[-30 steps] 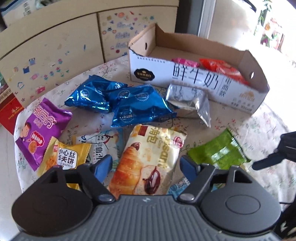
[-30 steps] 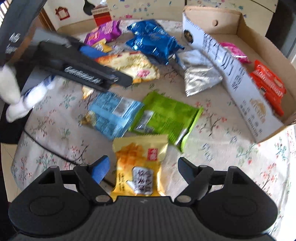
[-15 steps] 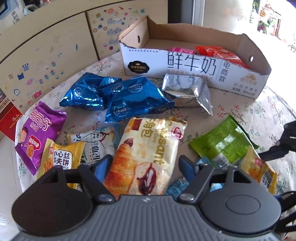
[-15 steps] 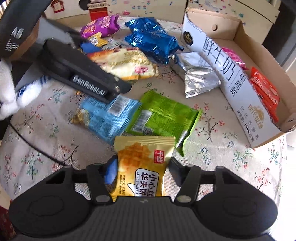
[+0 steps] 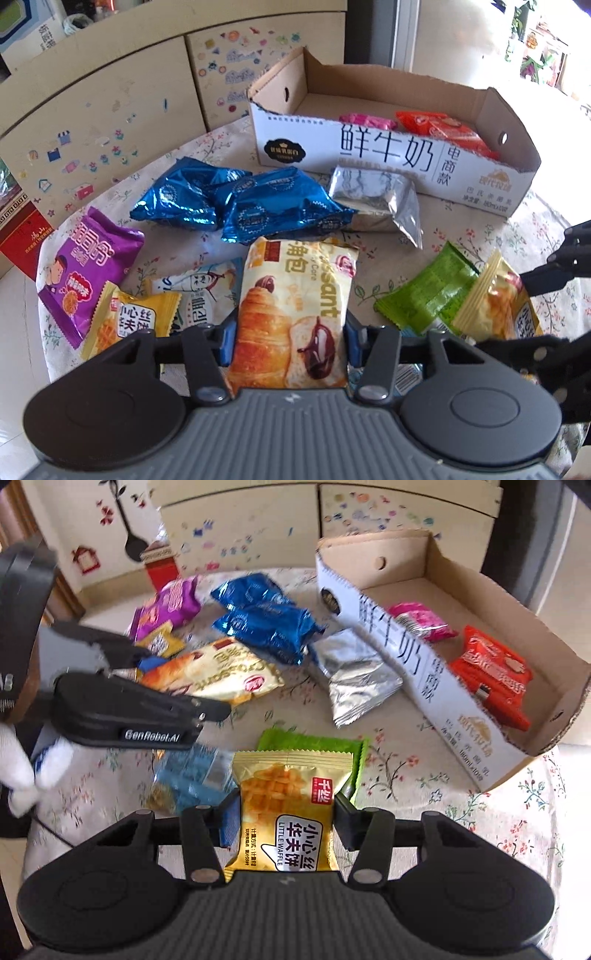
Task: Organize snacks
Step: 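Carry both packets into the cardboard box and open both tools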
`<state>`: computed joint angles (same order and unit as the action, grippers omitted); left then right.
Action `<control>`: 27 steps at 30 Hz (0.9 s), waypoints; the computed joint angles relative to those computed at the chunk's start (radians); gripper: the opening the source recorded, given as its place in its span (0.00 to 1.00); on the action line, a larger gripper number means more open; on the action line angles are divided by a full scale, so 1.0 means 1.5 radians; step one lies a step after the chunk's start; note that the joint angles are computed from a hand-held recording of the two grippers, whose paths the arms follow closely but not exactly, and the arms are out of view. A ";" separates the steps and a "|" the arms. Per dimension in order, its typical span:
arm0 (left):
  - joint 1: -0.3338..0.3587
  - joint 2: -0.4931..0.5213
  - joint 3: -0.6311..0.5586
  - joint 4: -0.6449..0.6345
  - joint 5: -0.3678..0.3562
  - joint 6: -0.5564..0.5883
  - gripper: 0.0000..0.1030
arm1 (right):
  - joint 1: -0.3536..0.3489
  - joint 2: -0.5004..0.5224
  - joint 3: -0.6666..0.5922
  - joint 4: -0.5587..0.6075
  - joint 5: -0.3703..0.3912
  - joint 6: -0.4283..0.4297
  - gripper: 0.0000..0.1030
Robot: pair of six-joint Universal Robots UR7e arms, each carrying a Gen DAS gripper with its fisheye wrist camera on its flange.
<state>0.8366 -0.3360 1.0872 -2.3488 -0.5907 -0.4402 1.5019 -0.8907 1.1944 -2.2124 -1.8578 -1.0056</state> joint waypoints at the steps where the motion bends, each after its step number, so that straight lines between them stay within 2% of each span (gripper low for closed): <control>1: -0.001 0.000 0.001 -0.003 0.003 0.000 0.50 | 0.000 -0.001 -0.001 -0.002 0.005 0.007 0.56; 15: -0.010 0.000 0.006 -0.058 0.034 0.009 0.50 | 0.001 0.008 -0.027 -0.033 0.048 0.058 0.56; 27: -0.020 0.002 0.005 -0.153 0.067 0.040 0.50 | 0.004 0.020 -0.064 -0.034 0.088 0.102 0.56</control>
<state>0.8064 -0.3328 1.0946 -2.5789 -0.4897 -0.3799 1.5078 -0.8602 1.0992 -2.2634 -1.7262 -0.8523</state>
